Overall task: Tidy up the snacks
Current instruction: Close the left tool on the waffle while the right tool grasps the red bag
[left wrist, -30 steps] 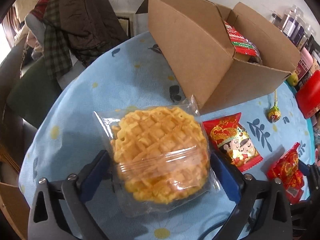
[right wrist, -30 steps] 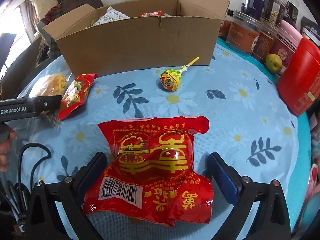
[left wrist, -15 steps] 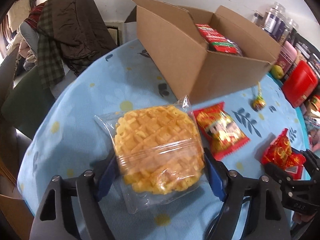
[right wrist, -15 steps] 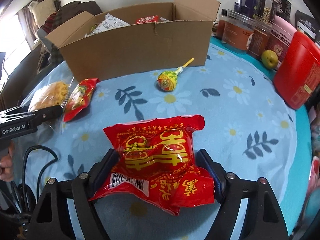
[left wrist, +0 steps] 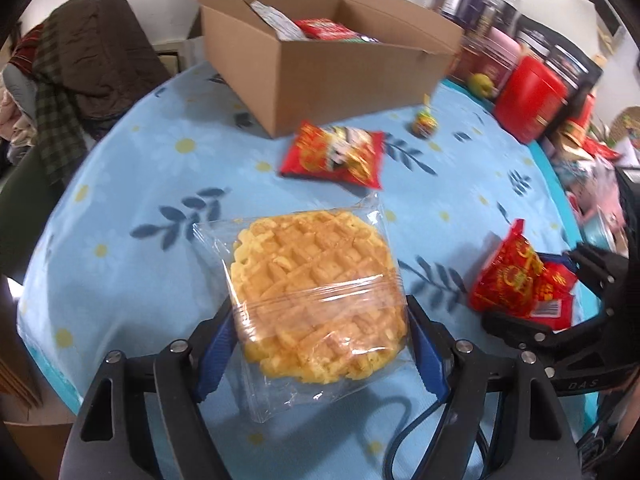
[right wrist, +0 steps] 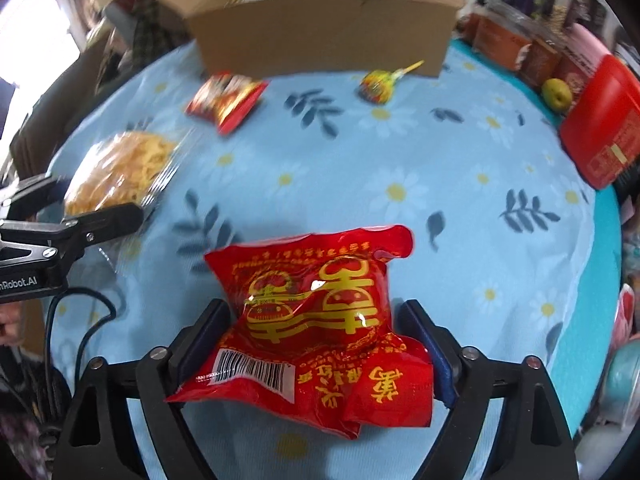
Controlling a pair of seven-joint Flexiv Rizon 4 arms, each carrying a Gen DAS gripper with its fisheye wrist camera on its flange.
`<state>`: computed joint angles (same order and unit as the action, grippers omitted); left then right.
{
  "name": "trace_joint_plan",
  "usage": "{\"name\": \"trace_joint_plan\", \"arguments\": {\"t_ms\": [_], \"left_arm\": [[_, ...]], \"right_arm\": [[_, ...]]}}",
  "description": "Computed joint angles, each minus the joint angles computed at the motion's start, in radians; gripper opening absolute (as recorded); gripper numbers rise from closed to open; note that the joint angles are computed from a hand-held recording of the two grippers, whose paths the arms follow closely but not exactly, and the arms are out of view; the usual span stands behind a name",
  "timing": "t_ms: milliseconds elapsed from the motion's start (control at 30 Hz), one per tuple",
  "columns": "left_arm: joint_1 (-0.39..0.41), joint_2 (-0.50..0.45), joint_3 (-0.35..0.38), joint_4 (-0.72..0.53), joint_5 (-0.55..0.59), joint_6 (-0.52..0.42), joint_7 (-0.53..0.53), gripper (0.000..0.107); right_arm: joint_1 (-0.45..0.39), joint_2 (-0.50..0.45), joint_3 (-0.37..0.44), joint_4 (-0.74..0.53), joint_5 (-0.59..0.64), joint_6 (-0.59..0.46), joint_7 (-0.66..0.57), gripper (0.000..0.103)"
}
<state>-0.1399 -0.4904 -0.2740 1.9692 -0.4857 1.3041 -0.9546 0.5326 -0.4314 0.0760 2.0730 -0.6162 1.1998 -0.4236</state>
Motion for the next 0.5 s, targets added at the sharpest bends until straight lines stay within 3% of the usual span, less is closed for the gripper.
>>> {"name": "trace_joint_plan", "arguments": {"t_ms": [167, 333, 500], "left_arm": [[-0.018, -0.001, 0.021, -0.003, 0.031, -0.014, 0.004, 0.078], [-0.049, -0.017, 0.068, -0.031, 0.091, -0.022, -0.046, 0.082], [-0.072, -0.027, 0.097, -0.051, 0.144, -0.026, -0.097, 0.088]], "right_arm": [[-0.067, -0.022, 0.116, -0.091, 0.188, -0.127, -0.222, 0.095], [-0.072, -0.058, 0.130, -0.182, 0.278, -0.224, -0.350, 0.096], [-0.041, -0.085, 0.092, -0.213, 0.274, -0.210, -0.365, 0.096]]}}
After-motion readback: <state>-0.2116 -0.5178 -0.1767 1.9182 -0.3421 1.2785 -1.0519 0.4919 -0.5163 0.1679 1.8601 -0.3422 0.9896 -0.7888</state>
